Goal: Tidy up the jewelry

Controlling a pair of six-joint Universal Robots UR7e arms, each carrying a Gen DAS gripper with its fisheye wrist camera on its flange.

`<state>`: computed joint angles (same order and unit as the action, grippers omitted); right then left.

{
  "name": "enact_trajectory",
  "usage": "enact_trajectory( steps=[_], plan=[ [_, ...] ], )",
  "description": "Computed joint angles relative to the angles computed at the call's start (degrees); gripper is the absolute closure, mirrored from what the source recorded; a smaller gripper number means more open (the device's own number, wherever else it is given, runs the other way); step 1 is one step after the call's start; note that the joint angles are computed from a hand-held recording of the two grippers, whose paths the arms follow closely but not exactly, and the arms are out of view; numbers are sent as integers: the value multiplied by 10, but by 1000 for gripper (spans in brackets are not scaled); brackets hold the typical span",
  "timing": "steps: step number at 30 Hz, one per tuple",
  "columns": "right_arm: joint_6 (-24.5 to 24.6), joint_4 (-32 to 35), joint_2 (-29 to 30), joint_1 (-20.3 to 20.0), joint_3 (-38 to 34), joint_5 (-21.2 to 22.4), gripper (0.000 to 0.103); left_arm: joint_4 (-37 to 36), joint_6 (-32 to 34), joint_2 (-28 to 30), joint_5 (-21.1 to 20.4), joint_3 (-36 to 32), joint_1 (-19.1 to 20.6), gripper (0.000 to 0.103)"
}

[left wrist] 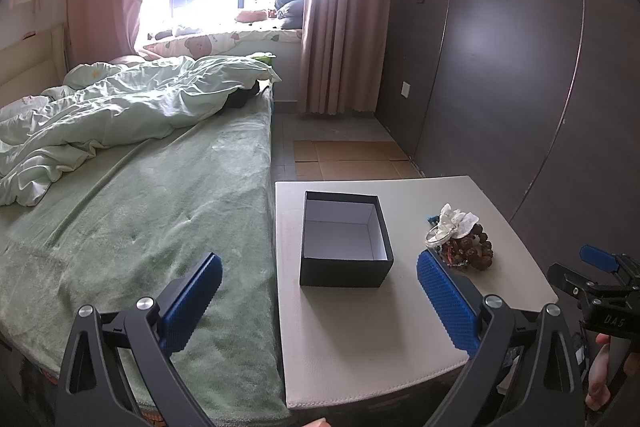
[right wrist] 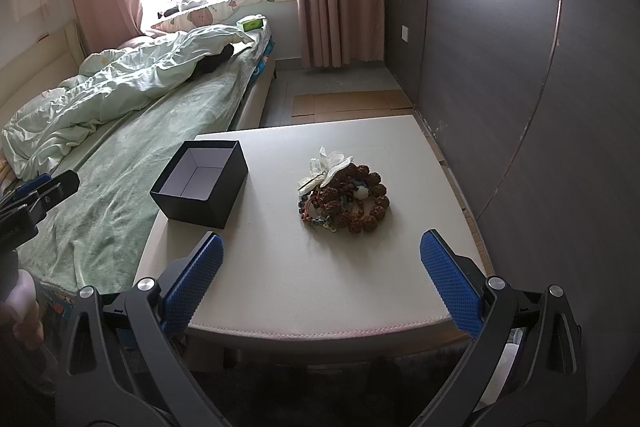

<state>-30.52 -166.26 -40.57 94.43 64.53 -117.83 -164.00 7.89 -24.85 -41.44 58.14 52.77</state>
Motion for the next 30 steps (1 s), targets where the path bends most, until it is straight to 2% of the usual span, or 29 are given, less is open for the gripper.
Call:
enact_trajectory(
  steps=[11, 15, 30],
  plan=[
    [-2, 6, 7, 0, -12, -3, 5, -14, 12, 2, -2, 0, 0, 8],
    [-1, 9, 9, 1, -15, -6, 5, 20, -4, 9, 1, -19, 3, 8],
    [-4, 17, 16, 1, -28, -8, 5, 22, -4, 13, 6, -28, 4, 8]
  ],
)
